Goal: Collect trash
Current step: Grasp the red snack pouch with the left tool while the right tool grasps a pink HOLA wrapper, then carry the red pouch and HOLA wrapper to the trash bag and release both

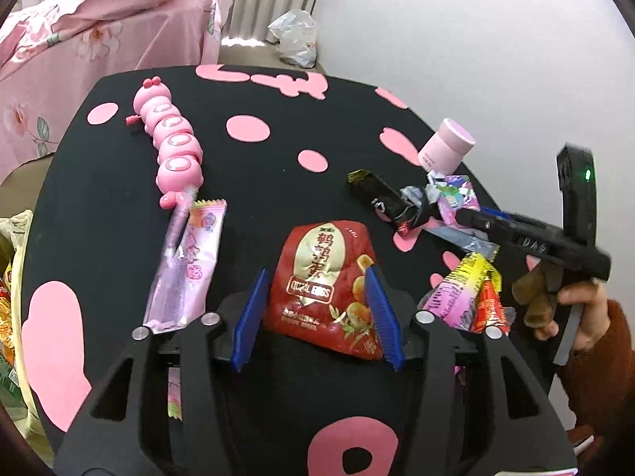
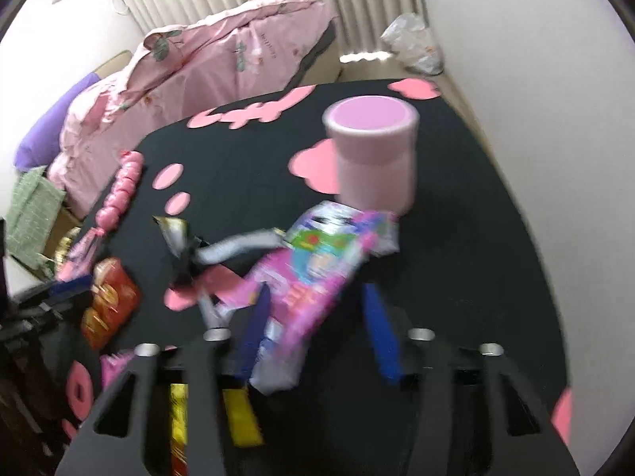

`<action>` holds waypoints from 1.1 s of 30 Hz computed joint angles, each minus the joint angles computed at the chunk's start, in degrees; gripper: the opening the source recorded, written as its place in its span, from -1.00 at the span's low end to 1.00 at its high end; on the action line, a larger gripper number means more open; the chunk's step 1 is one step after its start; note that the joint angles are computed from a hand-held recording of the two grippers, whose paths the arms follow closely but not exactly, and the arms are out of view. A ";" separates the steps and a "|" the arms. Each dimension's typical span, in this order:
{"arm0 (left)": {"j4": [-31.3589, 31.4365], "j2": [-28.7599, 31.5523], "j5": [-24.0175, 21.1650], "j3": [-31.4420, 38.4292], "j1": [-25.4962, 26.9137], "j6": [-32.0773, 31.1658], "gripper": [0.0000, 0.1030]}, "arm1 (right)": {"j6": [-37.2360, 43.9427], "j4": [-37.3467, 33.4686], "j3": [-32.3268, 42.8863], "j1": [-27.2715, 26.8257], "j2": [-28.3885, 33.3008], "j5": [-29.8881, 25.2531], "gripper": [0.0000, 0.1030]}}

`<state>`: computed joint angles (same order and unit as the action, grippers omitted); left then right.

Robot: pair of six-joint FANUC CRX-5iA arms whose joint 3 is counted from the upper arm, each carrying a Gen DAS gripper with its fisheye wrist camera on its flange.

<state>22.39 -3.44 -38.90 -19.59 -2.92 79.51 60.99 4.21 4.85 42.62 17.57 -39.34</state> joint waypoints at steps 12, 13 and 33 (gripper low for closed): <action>-2.79 -1.89 0.82 -0.19 -0.62 1.16 0.40 | -18.44 21.67 -16.18 0.62 -9.37 11.05 -0.89; -4.27 -1.99 0.70 0.23 -1.00 1.74 0.40 | -19.08 23.04 -16.59 0.84 -9.49 11.20 -0.90; -9.93 0.38 -2.97 4.34 -3.43 4.30 -0.58 | -20.05 27.65 -18.08 2.50 -11.13 15.03 -0.90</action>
